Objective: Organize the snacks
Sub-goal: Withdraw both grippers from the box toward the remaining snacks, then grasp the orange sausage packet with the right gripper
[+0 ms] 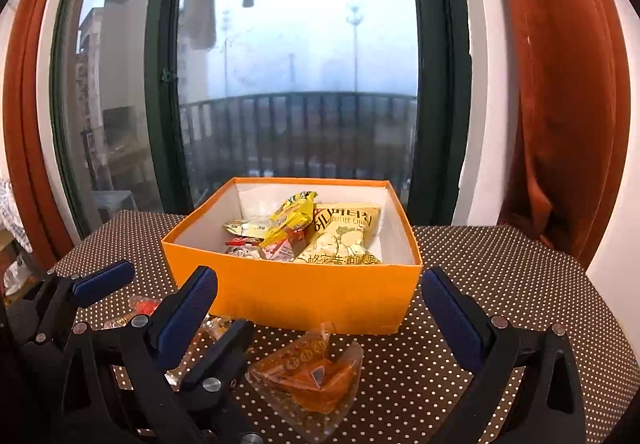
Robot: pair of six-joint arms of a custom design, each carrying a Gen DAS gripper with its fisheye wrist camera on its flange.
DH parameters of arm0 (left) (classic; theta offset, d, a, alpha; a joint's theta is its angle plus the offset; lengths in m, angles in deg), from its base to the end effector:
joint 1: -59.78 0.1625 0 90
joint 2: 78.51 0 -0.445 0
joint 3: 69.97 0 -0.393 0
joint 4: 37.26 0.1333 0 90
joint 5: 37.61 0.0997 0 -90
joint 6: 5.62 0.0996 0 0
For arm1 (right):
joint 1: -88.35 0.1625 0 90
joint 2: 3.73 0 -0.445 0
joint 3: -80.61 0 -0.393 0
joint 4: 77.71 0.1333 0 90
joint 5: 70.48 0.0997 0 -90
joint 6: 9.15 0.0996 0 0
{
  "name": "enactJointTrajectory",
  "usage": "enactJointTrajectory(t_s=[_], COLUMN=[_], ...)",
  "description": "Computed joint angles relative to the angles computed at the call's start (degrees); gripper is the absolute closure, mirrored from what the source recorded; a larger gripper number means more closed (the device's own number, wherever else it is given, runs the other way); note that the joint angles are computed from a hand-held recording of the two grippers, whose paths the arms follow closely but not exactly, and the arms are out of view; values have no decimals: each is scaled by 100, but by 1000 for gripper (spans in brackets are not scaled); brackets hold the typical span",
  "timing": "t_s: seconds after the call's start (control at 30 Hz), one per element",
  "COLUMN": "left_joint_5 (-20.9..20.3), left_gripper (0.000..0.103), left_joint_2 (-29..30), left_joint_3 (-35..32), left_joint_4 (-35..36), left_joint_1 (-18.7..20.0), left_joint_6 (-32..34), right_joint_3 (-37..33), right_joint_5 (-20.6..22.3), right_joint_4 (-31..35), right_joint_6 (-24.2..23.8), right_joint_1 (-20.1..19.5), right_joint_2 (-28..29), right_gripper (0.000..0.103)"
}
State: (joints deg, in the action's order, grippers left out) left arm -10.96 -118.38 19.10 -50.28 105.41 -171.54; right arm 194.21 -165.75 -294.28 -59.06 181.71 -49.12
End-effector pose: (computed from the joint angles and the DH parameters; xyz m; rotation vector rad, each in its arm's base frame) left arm -0.2435 -0.5669 0.0434 0.4222 2.0148 -1.2791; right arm 0.1588 -0.5868 0.1472 1.0210 -2.1733 1.1877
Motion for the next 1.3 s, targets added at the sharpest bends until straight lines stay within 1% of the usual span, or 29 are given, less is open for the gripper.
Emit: enactJointTrajectory(t_s=[0.17,0.27,0.33,0.43,0.57,0.7,0.9,1.03,1.3], left_joint_5=[175,229,248,259,52,71,-12,-39,-7], left_gripper=[3,3,3,3,3,3,3,7,13], left_joint_2=[76,123,185,214,250,302,581,793,1116], left_joint_3=[102,160,138,208,384,378,-48,-420,-1131], left_joint_4=[121,170,260,120,-519,-528,54,513,1571], left_joint_1=[-3,2,5,9,-15,38,197,334,673], left_joint_6=[-376,-553,-699,-648,-161,-191,-537,-757,-1502], right_joint_3=[260,365,404,440,482,444,247,83,-326], right_joint_5=[93,150,74,45,108,219,18,-197,-576], right_joint_4=[133,119,68,-25,-223,-101,33,137,385], right_joint_6=[133,97,66,61,17,100,146,198,209], right_joint_1=[-126,-198,-217,-261,-361,-468,-509,-519,-503], right_joint_2=[-130,-159,-153,-114,-27,5,183,309,546], right_gripper=[0,0,0,0,0,0,0,0,0])
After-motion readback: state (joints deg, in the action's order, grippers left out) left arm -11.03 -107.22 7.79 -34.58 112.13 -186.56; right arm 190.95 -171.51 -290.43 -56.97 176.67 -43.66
